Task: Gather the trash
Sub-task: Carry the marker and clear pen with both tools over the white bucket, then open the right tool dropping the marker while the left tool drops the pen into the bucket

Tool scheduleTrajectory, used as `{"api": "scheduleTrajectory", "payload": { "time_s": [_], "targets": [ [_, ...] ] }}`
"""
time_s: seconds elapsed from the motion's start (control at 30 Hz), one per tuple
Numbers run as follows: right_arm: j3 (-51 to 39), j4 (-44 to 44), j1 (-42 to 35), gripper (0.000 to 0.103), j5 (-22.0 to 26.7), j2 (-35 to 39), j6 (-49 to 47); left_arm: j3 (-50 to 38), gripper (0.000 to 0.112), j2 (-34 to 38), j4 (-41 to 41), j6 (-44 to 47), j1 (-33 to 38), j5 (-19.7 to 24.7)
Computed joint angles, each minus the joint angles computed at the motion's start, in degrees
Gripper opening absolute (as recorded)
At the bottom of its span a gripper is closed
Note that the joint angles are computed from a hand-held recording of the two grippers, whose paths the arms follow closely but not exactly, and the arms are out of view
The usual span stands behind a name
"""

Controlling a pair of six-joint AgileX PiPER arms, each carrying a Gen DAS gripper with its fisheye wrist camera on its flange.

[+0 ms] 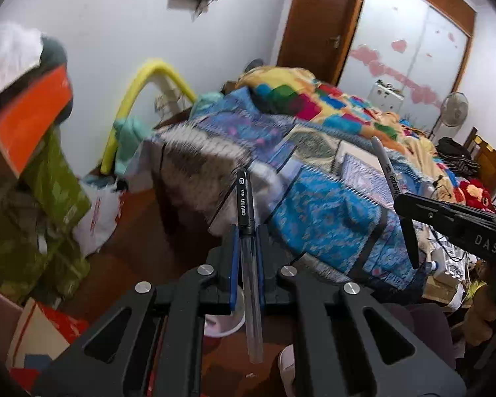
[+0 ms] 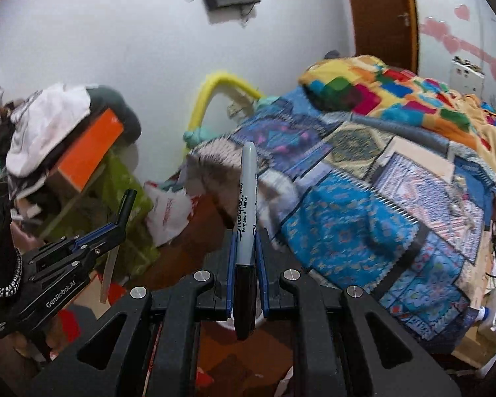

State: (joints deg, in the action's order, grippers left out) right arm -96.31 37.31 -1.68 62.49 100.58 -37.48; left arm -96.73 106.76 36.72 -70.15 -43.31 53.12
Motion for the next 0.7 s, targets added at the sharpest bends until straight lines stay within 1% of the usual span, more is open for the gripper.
{"api": "scheduleTrajectory", "payload": {
  "time_s": [0.07,0.2,0.37,0.53,0.67,0.7],
  "targets": [
    [0.23,-1.38,1.91,0.011,-0.25,0.66,0.69,3.64,0.008,-0.75,-1.18,-1.28,1.65,-1.97],
    [0.85,-5.70,6.36,0.011,-1.35,2.77,1.51,7.73,0.008,-0.64,-4.50,-2.33,4.66,-5.00],
    [-0.19,-8.83,10.58,0.011,-0.77,6.94,2.79,12.34,0.008,0.67,-8.64,-2.97,7.64,-9.02],
    [-3.76,-11.07,13.61,0.011,1.49,12.64,4.23,15.08,0.008,1.98,-13.09,-1.67,10.00,-12.47],
    [-8.77,-11.34,15.09,0.011,5.14,17.82,5.52,14.71,0.008,3.55,-16.08,0.55,10.92,-12.70],
    [-9.52,-11.59,15.58,0.011,5.27,18.63,5.87,14.62,0.008,3.89,-16.62,1.02,11.16,-12.81]
  ]
}}
